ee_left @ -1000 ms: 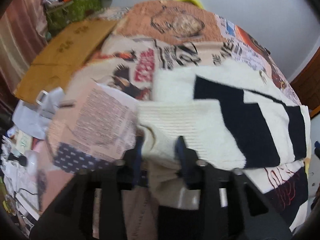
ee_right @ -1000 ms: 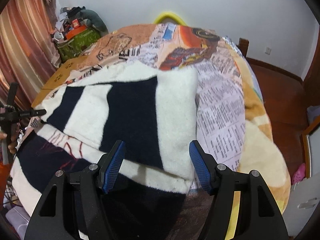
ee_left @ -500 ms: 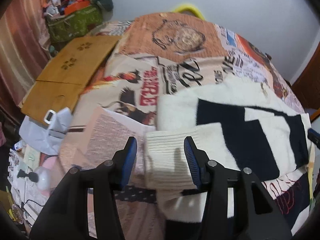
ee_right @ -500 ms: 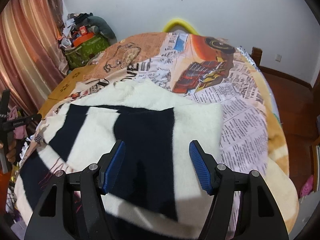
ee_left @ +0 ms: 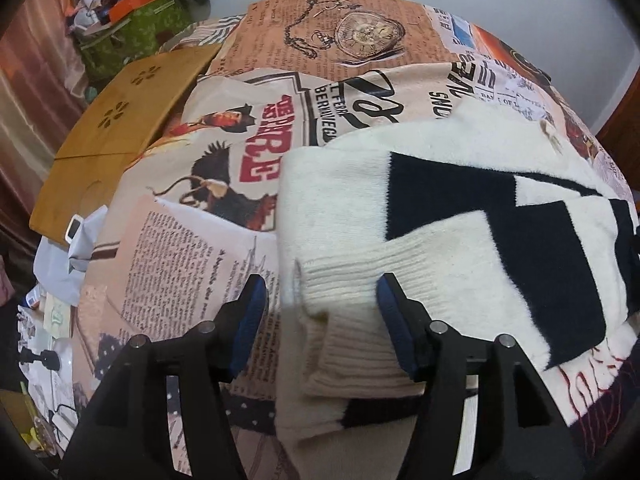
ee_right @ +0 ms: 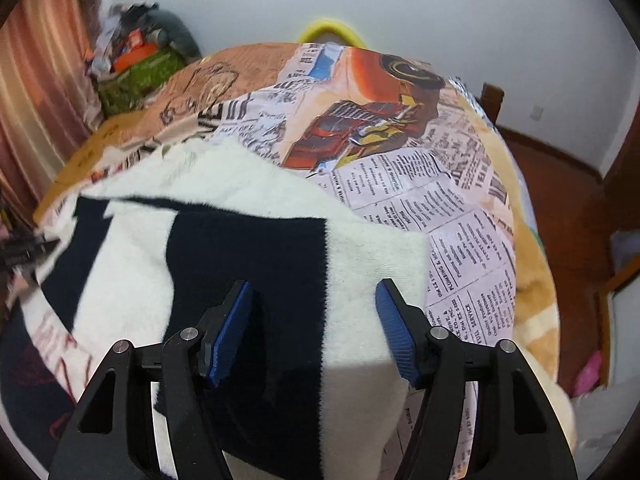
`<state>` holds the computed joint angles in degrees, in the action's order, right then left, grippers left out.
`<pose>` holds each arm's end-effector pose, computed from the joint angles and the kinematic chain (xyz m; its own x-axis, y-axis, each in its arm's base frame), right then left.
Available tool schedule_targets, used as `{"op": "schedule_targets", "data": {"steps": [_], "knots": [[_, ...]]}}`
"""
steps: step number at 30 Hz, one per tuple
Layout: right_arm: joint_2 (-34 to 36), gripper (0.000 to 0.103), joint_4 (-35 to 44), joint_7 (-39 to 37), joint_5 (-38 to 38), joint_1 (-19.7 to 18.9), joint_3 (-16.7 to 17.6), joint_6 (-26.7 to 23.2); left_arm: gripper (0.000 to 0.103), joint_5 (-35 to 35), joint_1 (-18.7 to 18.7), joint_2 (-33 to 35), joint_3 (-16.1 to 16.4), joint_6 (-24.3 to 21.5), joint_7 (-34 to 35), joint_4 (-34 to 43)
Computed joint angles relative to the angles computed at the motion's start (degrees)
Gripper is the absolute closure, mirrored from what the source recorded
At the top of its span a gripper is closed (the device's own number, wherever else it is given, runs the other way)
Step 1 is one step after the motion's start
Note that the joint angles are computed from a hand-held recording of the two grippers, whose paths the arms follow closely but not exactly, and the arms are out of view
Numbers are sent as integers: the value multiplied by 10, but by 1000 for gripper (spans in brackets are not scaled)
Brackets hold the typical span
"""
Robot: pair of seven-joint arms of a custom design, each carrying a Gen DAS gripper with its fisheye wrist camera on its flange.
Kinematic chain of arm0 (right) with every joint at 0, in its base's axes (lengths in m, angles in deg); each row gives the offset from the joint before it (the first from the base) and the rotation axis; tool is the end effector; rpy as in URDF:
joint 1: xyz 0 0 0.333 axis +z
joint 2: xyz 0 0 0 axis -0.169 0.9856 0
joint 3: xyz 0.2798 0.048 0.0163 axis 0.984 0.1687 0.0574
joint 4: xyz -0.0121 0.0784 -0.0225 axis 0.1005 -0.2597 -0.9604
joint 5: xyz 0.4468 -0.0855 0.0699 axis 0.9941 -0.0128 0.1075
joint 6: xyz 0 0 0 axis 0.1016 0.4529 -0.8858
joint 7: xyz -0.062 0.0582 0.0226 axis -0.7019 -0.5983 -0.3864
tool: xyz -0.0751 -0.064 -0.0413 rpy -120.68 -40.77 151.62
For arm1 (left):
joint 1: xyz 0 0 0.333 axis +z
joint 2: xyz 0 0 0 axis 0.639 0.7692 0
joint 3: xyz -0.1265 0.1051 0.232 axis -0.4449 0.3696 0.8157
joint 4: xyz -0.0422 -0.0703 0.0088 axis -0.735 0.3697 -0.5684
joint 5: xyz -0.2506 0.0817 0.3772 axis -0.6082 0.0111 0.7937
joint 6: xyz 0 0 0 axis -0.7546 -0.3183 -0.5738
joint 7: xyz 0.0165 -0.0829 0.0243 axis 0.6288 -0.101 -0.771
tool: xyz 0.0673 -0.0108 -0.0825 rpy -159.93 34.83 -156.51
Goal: Fold small clothes
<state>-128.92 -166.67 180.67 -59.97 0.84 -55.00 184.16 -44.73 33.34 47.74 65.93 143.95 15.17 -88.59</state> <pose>0.3973 0.2085 0.4239 -0.3552 -0.9321 -0.0715 -0.7416 0.3275 -0.5854 0.6509 -0.2271 0.3555 -0.5021 -0.8648 0.0018 -0.7741 0.4485 -0.4468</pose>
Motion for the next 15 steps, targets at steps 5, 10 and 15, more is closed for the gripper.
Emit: {"op": "schedule_targets", "data": {"steps": [5,10,15], "knots": [[-48,42,-19,10,27,23,-4,-15,44,21,-1,-44,8,25,2,-44],[-105,41,-35,21,46,49,10,-56,43,-4,3,-95,17,34,24,-88],[-152,40,-46,38,62,85,26,-103,37,-48,2,-146,36,31,52,-135]]}}
